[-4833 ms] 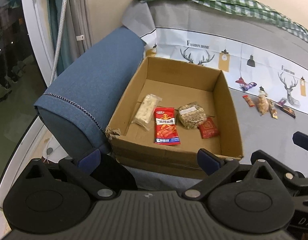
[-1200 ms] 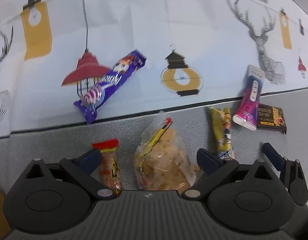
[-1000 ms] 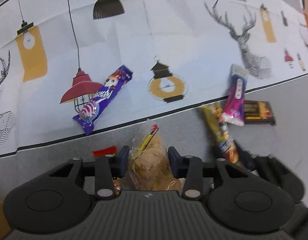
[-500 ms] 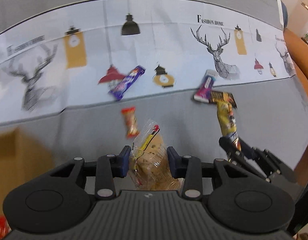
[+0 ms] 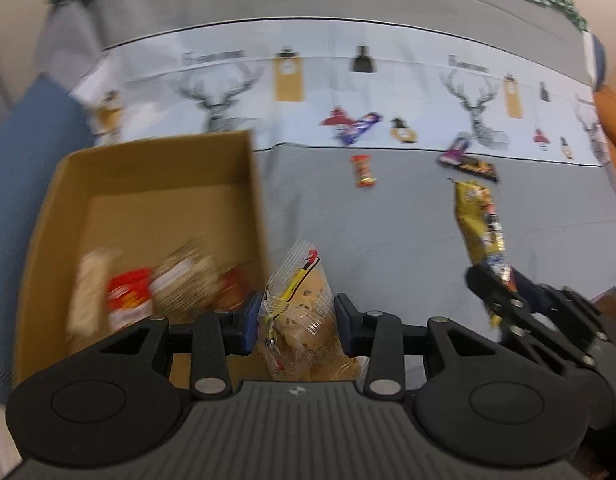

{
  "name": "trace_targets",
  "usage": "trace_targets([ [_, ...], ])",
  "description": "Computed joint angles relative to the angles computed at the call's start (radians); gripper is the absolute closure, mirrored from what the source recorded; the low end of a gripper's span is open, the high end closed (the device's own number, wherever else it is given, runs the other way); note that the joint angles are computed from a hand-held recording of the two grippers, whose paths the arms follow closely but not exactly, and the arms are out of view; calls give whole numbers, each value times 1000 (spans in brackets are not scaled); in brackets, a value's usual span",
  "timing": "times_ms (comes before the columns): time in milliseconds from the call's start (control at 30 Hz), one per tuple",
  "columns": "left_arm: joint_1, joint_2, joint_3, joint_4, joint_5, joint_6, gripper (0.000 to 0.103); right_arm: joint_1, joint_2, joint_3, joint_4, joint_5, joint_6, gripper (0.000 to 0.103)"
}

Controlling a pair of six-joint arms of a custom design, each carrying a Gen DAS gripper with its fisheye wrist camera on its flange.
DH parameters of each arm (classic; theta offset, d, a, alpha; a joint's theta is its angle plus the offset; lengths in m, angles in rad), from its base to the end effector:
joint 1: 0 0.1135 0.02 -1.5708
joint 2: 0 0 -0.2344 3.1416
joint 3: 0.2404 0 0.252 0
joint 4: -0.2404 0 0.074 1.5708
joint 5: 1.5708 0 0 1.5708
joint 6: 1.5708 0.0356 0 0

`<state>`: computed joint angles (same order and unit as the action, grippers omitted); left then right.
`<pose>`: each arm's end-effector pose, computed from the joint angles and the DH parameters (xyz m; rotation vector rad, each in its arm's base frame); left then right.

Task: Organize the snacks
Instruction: 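Carry the biscuit bag and yellow wafer stick over the cardboard box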

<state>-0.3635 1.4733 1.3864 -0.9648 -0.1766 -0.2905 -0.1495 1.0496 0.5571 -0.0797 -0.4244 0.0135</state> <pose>0.2829 -0.1009 0.2906 0.0338 2.5957 -0.0038 0.2364 -0.0208 0.1963 -0.0747 2.1073 0.3725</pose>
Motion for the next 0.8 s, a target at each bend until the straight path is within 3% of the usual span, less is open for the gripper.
trace_targets([
  [200, 20, -261, -162, -119, -58, -15, 60, 129, -354, -33, -316, 0, 20, 77],
  [367, 16, -454, -267, -200, -95, -19, 60, 308, -546, -26, -497, 94, 58, 77],
  [567, 15, -634, -354, -277, -109, -45, 60, 544, -637, -10, -593, 257, 113, 77],
  [800, 16, -742, -375, -326, -109, -63, 60, 796, -650, 15, -646, 428, 148, 77],
])
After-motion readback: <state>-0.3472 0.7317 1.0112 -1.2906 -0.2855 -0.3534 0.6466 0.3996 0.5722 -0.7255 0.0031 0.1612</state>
